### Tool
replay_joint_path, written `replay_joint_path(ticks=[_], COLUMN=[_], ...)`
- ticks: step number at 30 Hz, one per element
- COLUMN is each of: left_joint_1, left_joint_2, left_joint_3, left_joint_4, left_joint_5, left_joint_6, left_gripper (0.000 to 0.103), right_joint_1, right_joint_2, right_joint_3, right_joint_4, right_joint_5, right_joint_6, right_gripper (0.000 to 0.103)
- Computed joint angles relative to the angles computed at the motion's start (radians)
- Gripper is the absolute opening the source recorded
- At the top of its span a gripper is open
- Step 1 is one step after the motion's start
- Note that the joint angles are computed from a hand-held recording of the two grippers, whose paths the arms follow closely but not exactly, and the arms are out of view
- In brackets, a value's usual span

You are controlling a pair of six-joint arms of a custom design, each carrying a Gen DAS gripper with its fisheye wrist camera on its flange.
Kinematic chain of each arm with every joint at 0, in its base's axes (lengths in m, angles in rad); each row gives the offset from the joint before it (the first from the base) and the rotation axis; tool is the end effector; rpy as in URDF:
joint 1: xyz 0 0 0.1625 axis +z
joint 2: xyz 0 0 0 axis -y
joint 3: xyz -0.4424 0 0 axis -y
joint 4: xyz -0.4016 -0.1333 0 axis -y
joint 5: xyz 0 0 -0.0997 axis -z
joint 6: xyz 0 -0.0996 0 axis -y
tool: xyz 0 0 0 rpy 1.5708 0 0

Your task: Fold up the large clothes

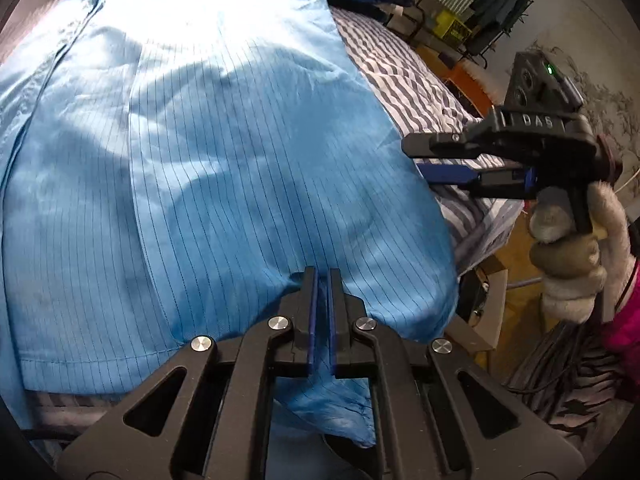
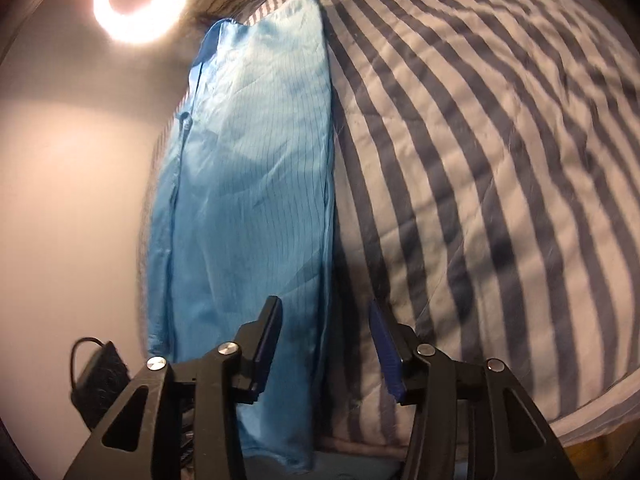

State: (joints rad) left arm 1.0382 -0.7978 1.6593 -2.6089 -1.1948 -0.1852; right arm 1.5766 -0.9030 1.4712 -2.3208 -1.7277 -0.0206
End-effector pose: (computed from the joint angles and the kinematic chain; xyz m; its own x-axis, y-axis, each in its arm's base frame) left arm -0.2014 -0.6763 0.1008 -0.9119 0.2534 -0.3230 0.3377 0.9103 -0.2393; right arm 0.1220 -0.7276 0.2150 -0.9875 0.0023 0.1574 -0.0261 0.9838 -0.1776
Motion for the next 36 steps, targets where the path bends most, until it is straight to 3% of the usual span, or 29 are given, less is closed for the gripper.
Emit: replay_joint_path(ticks=[3,5,7,9,13,15,17,22,26,28,29,30,32,36], left_joint_1=[0.002,-0.010,-0.012,0.000,0.019,0.041,0.049,0.035,0.001,-0.016,-0.022,-0.031,-0.048,-0.078], left_joint_2=[-0.027,-0.024,-0.002,0.040,0.124,0.166,0.201,0.150,0.044,0.015,0.016,0.019,0.045,0.120], left_joint_3=[-0.015,-0.046,-0.100,-0.183,-0.286,-0.344,-0.368,-0.306,-0.161,-0.111,-0.111,-0.104,-0.124,-0.191], left_joint_4=[-0.016,-0.046,-0.044,-0.018,0.007,0.095,0.131,0.089,0.000,-0.017,-0.013,-0.009,0.015,0.075], left_joint_5=[-0.032,0.018,0.067,0.090,0.140,0.135,0.151,0.155,0.125,0.110,0.099,0.082,0.067,0.078], left_joint_6=[-0.015,0.015,0.018,0.021,0.030,-0.001,-0.005,-0.001,-0.019,-0.046,-0.052,-0.060,-0.063,-0.076], left_gripper=[0.001,0.001,0.001,0.001,0.001,0.001,0.001,0.001,0.001,0.010,0.024,0.041,0.053,0.053], right_joint_1=[-0.012,-0.007,0.027,0.041,0.063,0.077,0.088,0.095,0.086,0.080,0.080,0.083,0.084,0.073], right_joint_2=[-0.014,-0.015,0.005,0.011,0.008,0.013,0.016,0.030,0.034,0.057,0.056,0.053,0.048,0.030], right_joint_3=[0.018,0.025,0.017,0.017,0.029,0.023,0.019,0.007,-0.009,-0.054,-0.059,-0.059,-0.065,-0.097], right_joint_4=[0.011,0.020,0.030,0.019,-0.021,-0.031,-0.040,-0.041,-0.025,0.012,0.005,-0.016,-0.058,-0.117], right_joint_5=[0.051,0.050,-0.051,-0.088,-0.130,-0.157,-0.181,-0.193,-0.127,-0.055,-0.066,-0.085,-0.113,-0.121], right_joint_6=[0.004,-0.007,-0.030,-0.041,-0.026,-0.026,-0.040,-0.062,-0.078,-0.084,-0.091,-0.093,-0.087,-0.090], right_gripper=[0.043,0.027,0.016,0.006,0.000,0.000,0.000,0.000,0.000,0.009,0.032,0.046,0.046,0.046])
